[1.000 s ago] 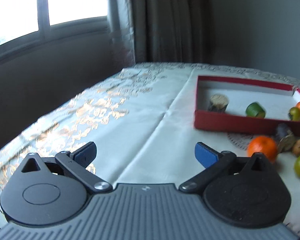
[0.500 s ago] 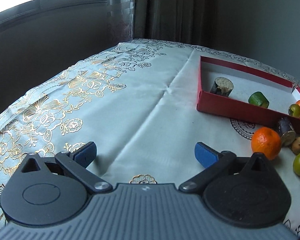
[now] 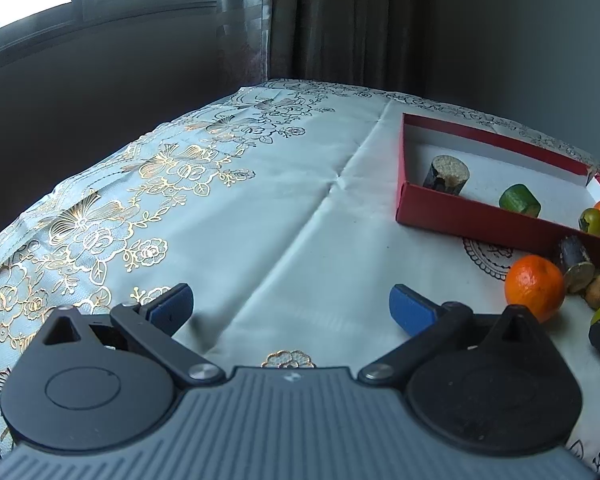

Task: Organize fruits
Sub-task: 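Close the right gripper on the green tomato, then carry the green tomato into the red box and open the right gripper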

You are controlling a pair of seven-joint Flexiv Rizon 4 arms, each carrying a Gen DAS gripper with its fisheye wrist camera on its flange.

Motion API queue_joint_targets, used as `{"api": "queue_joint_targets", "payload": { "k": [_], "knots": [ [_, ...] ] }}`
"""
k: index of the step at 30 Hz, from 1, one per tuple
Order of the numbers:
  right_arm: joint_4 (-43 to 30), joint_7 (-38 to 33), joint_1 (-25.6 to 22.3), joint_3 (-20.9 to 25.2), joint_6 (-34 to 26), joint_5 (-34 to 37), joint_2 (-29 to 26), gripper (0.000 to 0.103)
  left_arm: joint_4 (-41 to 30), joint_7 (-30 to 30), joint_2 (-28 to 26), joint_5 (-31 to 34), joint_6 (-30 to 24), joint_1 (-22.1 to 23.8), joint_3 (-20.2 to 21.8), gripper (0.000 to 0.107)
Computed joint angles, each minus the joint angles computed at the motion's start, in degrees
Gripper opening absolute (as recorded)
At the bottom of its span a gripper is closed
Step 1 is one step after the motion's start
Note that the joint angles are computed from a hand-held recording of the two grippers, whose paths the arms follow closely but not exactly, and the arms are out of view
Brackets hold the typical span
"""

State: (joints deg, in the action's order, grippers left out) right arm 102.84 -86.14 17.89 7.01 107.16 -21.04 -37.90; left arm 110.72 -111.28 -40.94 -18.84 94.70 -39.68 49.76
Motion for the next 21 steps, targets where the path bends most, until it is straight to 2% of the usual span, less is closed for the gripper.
{"api": "queue_joint_targets", "payload": {
  "k": [1,2,5,17,21],
  "knots": [
    [-0.24,0.86,-1.81,1.97,-0.74,-1.93,-0.26,0.032,-0.06,-0.04,-0.08,-0.01,-0.2,-0.12,0.16,0.103],
    [-0.57,0.98,-3.16,3.7,-1.58,-2.43,-0.51,0.033,-0.11,-0.11,-0.14,0.04,-0.34,-0.22,0.31,0.103],
    [-0.2,0.26,-1.84,2.4,-0.72,-1.4,-0.34,0.033,-0.18,-0.51,-0.2,0.29,-0.66,-0.38,0.6,0.103],
    [0.7,4.63,-10.68,10.45,2.33,-6.43,-0.25,0.033,-0.68,-2.3,0.52,3.18,-1.8,0.63,0.15,0.103],
    [-1.37,6.48,-10.0,8.4,2.45,-6.77,-0.09,0.033,-0.78,-2.6,1.03,4.23,-1.72,1.57,-0.73,0.103]
  ]
}}
